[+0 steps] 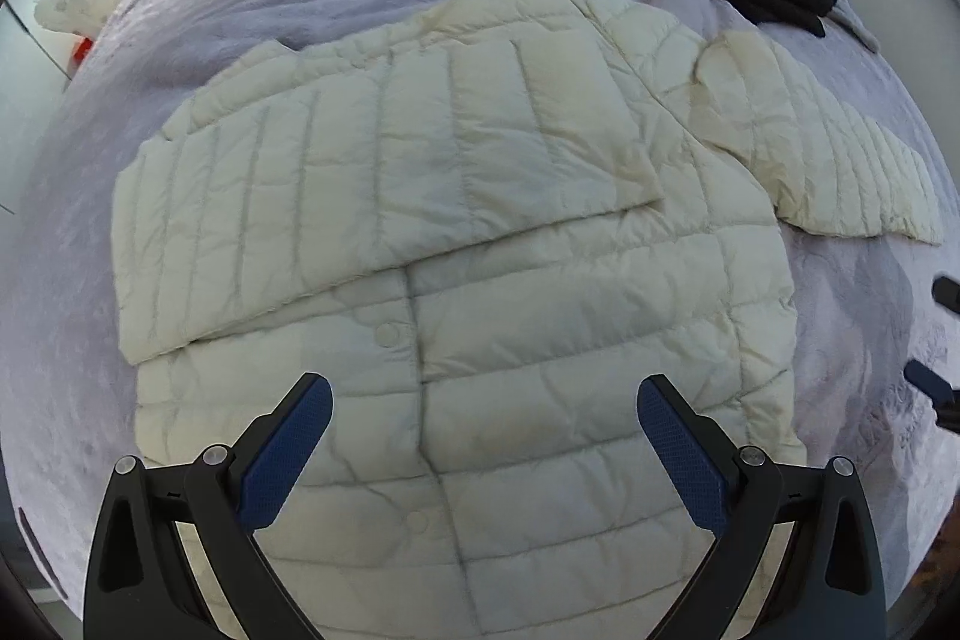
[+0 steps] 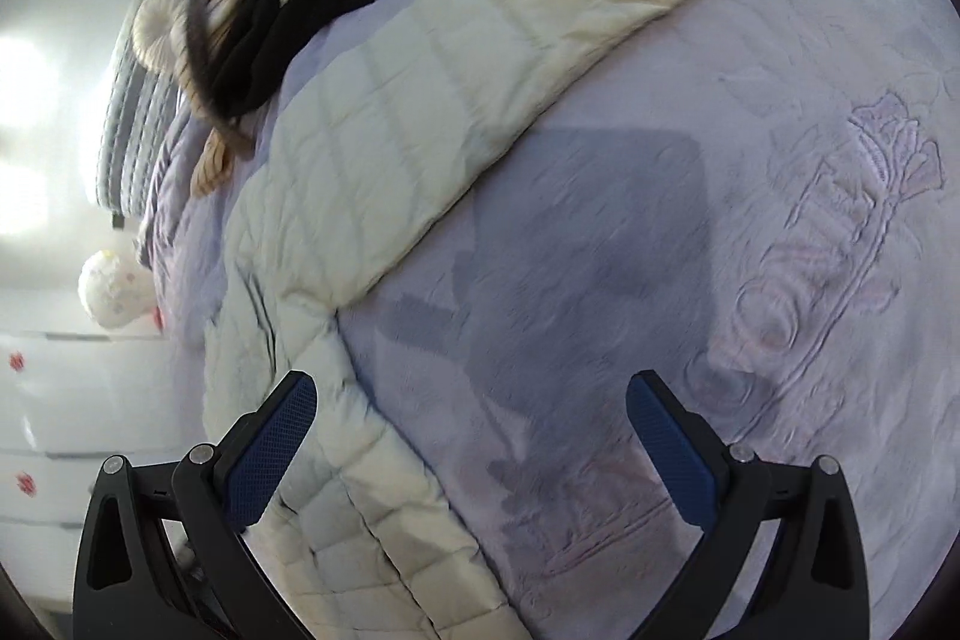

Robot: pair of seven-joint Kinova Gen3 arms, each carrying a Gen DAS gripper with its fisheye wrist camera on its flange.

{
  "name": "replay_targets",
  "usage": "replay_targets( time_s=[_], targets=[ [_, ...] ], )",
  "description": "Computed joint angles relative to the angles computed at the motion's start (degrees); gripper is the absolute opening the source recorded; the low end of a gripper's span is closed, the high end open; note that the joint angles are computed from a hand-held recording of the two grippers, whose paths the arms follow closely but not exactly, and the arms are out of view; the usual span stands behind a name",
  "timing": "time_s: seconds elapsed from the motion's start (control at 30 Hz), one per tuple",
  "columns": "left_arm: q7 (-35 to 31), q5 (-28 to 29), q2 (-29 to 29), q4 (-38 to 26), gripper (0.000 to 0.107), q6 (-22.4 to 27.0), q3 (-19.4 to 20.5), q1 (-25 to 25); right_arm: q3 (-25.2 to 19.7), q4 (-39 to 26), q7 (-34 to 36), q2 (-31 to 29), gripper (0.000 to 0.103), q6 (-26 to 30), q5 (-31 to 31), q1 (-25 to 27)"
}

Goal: Fold large clothes

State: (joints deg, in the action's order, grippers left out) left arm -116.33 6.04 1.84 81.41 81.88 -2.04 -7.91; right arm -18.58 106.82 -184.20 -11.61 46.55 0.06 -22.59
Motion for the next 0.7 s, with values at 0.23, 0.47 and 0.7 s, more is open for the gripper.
replay_targets(
  time_s=[0.23, 0.47, 0.7],
  targets=[
    [1.95, -1.49, -0.18, 0.87, 0.102, -1.02, 0.91, 1.60, 2.28, 5.18, -1.52, -2.52, 0.103, -5.44, 0.94, 3.97],
    [3.58, -1.10, 0.85, 0.36, 0.102, -0.11, 1.10, 2.16, 5.70, 9.14, 2.89, -2.37, 0.103, -12.77, -2.56, 7.44],
    [4.44, 0.81, 1.52, -0.82, 0.102, 0.52, 1.23, 2.00, 7.52, 15.00, 5.07, -2.38, 0.103, -24.54, -6.45, 9.91]
  ],
)
